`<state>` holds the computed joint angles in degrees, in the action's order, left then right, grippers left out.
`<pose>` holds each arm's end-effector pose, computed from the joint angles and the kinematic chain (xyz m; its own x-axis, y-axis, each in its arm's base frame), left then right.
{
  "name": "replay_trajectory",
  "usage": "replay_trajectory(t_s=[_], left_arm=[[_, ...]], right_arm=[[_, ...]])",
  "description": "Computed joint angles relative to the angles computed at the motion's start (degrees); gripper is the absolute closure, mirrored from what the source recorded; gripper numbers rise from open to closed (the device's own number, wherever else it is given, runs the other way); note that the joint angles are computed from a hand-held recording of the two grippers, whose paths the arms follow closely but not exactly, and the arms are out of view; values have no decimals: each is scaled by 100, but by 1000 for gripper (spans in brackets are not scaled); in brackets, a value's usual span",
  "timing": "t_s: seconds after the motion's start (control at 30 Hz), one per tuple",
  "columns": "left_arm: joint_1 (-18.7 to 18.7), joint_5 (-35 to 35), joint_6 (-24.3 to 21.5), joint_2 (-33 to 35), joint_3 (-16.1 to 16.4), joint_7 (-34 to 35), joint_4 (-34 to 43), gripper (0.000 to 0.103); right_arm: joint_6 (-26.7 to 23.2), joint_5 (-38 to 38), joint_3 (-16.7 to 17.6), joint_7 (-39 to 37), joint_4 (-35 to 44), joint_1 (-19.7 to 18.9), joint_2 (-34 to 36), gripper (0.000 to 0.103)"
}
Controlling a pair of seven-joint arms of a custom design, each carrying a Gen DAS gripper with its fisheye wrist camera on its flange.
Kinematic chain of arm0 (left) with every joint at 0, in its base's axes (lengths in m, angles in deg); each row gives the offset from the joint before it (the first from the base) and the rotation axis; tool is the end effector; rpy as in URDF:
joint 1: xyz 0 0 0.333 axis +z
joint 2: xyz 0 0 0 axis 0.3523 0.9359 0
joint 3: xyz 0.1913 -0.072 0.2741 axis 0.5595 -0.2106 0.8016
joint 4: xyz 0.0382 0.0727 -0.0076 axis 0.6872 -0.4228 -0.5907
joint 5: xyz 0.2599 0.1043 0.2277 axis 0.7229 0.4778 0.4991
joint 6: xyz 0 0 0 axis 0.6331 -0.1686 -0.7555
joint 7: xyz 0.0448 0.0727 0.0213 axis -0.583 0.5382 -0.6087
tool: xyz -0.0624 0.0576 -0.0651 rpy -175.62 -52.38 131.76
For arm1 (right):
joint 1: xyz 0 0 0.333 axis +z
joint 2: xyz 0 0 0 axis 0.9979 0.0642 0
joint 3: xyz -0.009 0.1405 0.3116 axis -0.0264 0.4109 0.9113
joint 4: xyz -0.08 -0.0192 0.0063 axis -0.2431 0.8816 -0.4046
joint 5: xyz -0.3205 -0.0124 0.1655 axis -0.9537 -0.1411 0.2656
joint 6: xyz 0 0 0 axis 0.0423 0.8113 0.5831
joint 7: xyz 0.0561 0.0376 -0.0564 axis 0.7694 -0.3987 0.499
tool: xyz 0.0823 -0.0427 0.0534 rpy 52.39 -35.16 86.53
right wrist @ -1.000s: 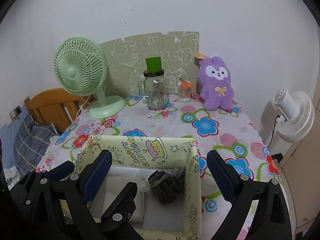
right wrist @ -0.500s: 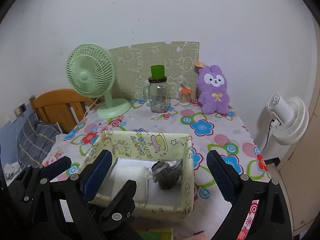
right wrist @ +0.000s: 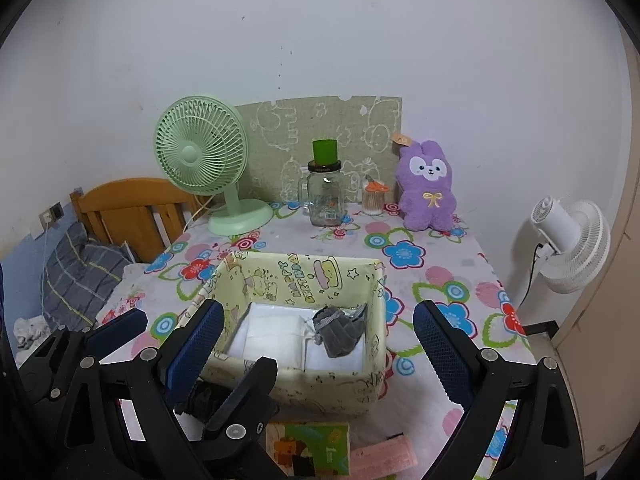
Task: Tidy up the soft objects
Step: 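Withdraw both tools from the box back toward the remaining items, then grasp the cartoon tissue pack with the left tool while the right tool grasps the green tissue pack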
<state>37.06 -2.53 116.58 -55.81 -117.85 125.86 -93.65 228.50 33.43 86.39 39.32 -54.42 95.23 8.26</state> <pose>0.4169 -0.2132 0.5600 -0.1458 -0.9876 0.0574 -0.5587 0.0343 -0.8287 0.4416 0.1697 0.6039 0.1155 -0.9903 -0.0768 -0.5583 -0.0008 -0.8297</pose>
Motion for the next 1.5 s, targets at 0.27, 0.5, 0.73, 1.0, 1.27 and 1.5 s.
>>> replay_trajectory(t_s=[0.27,0.5,0.73,1.0,1.27,1.5], left_arm=[[-402,-314,119,-232,271,276,-289,0],[-592,-696,315,-475,322,604,-608,0],[-700,-1081,322,-627,254,853,-860,0],[-717,-1298,333,-694,122,916,-1060,1],[-560,-1330,360,-705,-133,843,-1204,1],[-616,-1304,306,-587,-116,826,-1237,1]], right_arm=[[-96,-204,183,249,-234,-160,-332,6],[-85,-161,170,304,-510,-102,-616,6],[75,-48,180,281,-883,-95,-850,6],[278,110,196,179,-1212,-94,-970,6],[468,147,299,223,-1470,-216,-991,6],[481,279,231,145,-1584,-141,-935,6]])
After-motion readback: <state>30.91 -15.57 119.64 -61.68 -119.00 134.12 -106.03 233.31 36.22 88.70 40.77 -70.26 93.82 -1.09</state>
